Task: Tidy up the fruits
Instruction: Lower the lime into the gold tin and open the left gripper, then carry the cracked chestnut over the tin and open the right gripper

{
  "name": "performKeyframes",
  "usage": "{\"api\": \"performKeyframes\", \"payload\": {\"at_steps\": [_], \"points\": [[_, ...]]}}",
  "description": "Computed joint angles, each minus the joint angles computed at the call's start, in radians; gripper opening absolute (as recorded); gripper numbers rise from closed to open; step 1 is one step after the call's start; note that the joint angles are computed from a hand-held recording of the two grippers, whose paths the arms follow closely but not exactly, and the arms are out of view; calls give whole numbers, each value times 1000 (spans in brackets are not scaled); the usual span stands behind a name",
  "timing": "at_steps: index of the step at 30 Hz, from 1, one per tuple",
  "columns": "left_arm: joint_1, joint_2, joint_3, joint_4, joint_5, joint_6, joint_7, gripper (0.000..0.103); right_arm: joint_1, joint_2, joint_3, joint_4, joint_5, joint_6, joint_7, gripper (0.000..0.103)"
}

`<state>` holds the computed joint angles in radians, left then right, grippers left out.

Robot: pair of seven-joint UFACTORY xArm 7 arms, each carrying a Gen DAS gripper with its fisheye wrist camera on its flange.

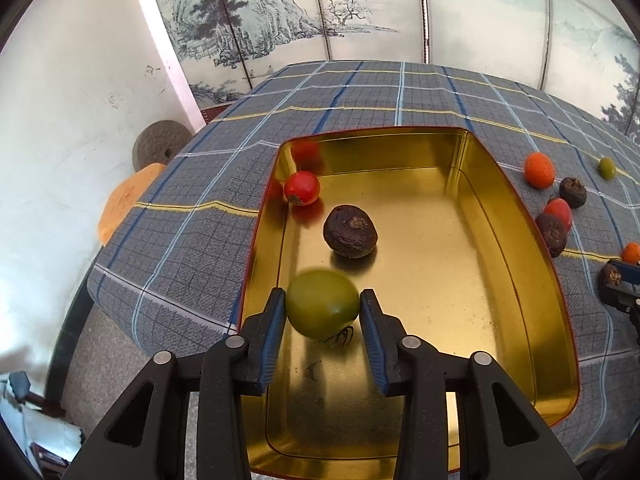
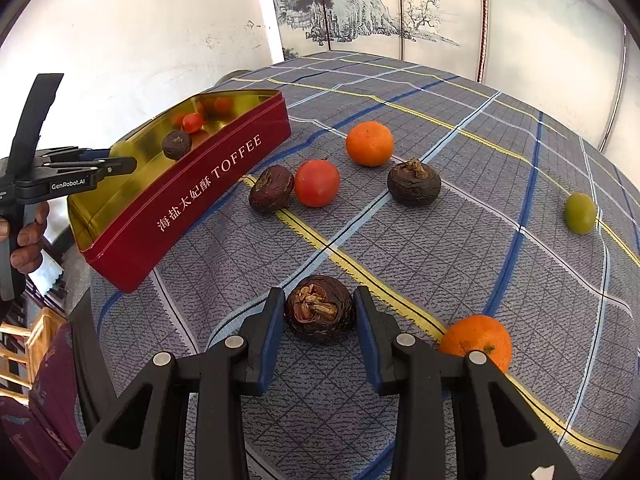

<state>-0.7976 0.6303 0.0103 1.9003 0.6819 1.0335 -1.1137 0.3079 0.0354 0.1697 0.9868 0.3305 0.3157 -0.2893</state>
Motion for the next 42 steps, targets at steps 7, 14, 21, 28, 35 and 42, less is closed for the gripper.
{"api": "performKeyframes", "payload": {"at_steps": [7,14,21,28,35,42], "points": [[-31,-24,16,-22,76,11,-49,57,0,-3,-2,-4,-9,-2,6,33],[-42,-79,-3,-91,118,-2,-155,59,1,-2,-1,-4,-11,-2,5,34],[-65,-155,-40,-192,168,-24,-298,61,-1,-18,-1,-19,37,-4,-7,33],[-126,-223,-79,-327,310,11,-559,65,38,-91,1,-31,83,-13,-25,33],[-196,-200,-136,-385,424,179,-724,83,115,-35,17,135,287,63,-199,33],[-222,-187,-157,-391,454,199,-691,100,127,165,88,353,281,140,-164,33]]}}
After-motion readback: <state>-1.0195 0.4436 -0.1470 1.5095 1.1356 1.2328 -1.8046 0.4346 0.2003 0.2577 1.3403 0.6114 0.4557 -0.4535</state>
